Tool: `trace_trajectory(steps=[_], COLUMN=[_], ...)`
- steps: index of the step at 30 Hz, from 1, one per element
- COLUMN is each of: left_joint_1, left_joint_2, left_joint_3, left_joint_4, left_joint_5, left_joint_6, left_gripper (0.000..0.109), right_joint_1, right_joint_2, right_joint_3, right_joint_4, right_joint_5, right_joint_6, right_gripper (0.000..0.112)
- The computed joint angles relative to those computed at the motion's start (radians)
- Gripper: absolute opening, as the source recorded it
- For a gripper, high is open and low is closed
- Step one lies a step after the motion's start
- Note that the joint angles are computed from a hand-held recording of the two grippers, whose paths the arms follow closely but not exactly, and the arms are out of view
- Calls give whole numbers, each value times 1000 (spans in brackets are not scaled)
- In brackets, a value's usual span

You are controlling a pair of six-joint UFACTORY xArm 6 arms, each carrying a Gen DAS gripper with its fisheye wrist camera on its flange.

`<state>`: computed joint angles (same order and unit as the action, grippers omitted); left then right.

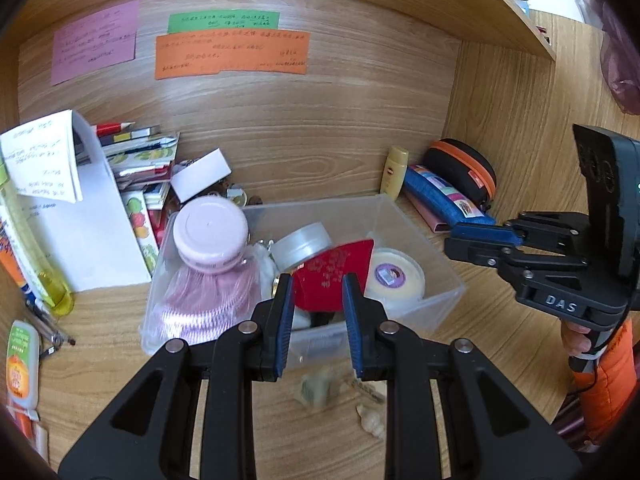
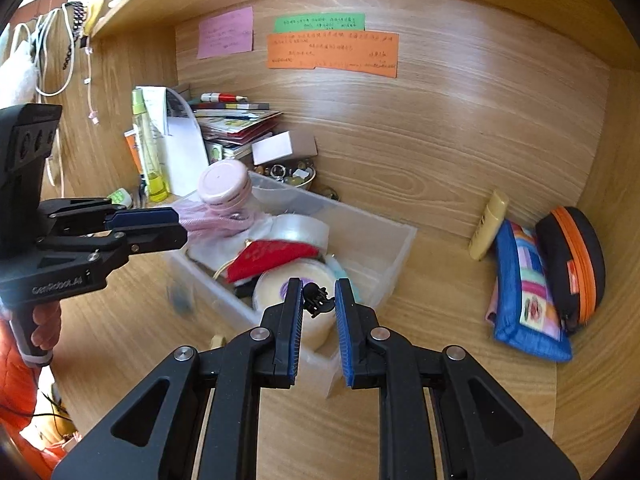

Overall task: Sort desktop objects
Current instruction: 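Carry the tile and black clip over the clear box with both grippers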

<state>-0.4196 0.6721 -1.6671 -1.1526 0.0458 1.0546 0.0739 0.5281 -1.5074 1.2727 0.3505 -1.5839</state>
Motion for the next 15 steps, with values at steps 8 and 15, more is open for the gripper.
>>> trace_trajectory(steps=[8,15], left_joint_1=[34,25], left_joint_2=[49,-31], left_joint_3=[-63,60], left_joint_4=[107,-23], left_joint_5=[71,88], left_joint_6=[-106,61], left_gripper=[24,24], right_joint_1=[0,-3], right_joint_2=[102,112], right_joint_3=[-132,-139], right_joint_4=[-162,-170], right_joint_5=[19,21], right_joint_6=[195,205], right_gripper=[14,14])
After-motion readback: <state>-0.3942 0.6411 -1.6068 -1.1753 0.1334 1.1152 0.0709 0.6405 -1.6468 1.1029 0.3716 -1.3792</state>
